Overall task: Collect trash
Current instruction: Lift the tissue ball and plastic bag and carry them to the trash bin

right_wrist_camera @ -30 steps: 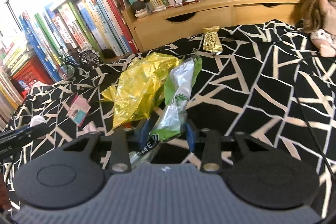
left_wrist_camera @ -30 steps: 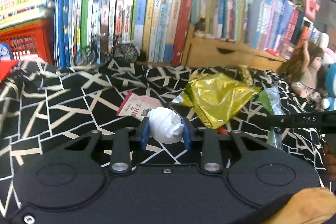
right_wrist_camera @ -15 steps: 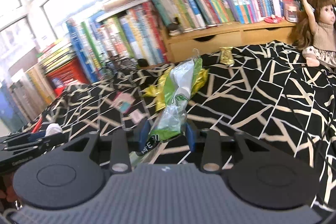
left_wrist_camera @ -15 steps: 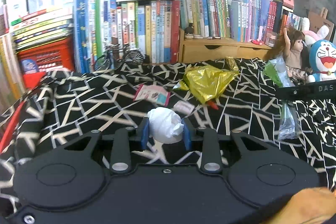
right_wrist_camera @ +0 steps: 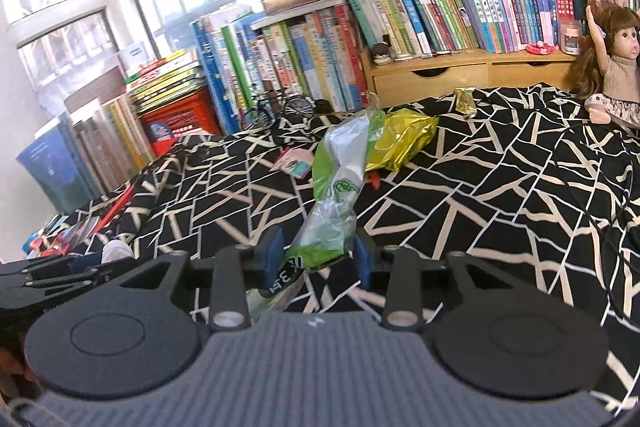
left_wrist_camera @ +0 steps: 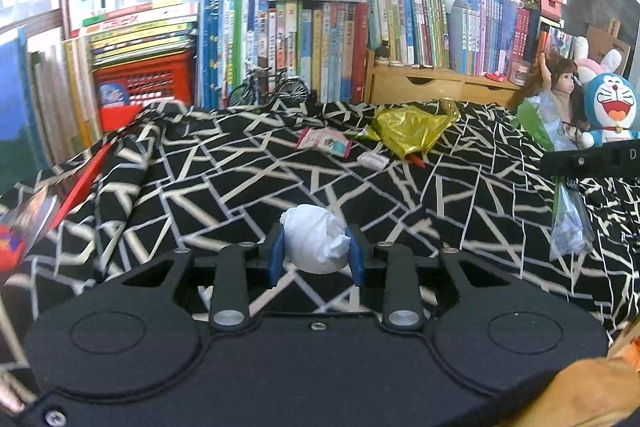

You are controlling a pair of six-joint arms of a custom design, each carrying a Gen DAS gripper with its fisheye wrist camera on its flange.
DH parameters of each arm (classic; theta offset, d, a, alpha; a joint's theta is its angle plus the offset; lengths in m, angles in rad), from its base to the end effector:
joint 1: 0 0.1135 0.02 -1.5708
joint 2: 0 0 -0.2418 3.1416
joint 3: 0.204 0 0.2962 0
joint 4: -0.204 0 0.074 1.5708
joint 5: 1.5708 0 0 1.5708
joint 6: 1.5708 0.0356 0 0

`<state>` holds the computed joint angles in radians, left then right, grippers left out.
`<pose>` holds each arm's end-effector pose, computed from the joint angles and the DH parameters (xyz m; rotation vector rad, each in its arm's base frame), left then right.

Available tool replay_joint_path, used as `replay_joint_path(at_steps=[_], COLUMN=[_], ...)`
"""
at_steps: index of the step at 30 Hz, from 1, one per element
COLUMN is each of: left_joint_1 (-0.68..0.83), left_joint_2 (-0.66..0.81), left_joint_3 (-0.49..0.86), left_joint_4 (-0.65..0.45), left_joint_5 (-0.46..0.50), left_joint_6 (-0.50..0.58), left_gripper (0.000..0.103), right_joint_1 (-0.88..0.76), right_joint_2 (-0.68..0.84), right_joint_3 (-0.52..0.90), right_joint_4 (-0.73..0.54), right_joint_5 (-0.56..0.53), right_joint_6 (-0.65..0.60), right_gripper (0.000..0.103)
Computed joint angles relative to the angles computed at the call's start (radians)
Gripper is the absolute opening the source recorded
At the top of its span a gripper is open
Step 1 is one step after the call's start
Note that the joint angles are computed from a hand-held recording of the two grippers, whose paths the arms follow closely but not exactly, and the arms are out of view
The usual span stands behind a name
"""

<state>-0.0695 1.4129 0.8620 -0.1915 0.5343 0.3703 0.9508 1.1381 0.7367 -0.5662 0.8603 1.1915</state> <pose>0.3356 -0.0415 0.1808 0.7427 2.1018 -0.4531 0.1755 0.1994 0.1949 0.5545 2.0668 0.1128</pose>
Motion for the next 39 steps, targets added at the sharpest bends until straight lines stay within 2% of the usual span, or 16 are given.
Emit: replay_joint_path(at_steps=[10,14,20,33,39], left_joint_1=[0.242,0.331,0.473,0.757,0.824], left_joint_2=[-0.191,-0.256,-0.312,-0.257,-0.205], left_joint_3=[-0.132,-0.173,-0.217,-0.252,-0.264], left_joint_4=[-0.141,-0.202,-0.339,-0.577,-0.604], left_joint_5=[0.134,0.174,0.216,0.241,0.199], left_joint_6=[0.155,0.231,0.377,0.743,0.859], left_gripper=[0.031,0.031,0.031,0.031,0.031], right_joint_1=[0.188,0.243,0.306,0.399,0.41], right_joint_2=[0.182,0.258,0.378,0.618,0.736], right_joint_3=[0.161,0.233,0.318,0.446,0.542], right_joint_4=[-0.179,-0.243,-0.219,0.005,0.052], right_joint_5=[0.113,0.141,0.115,-0.057,-0.118], right_joint_6=[0.223,0.259,0.228,0.127,0.048], right_gripper=[0.043,0.043,0.043,0.043,0.043])
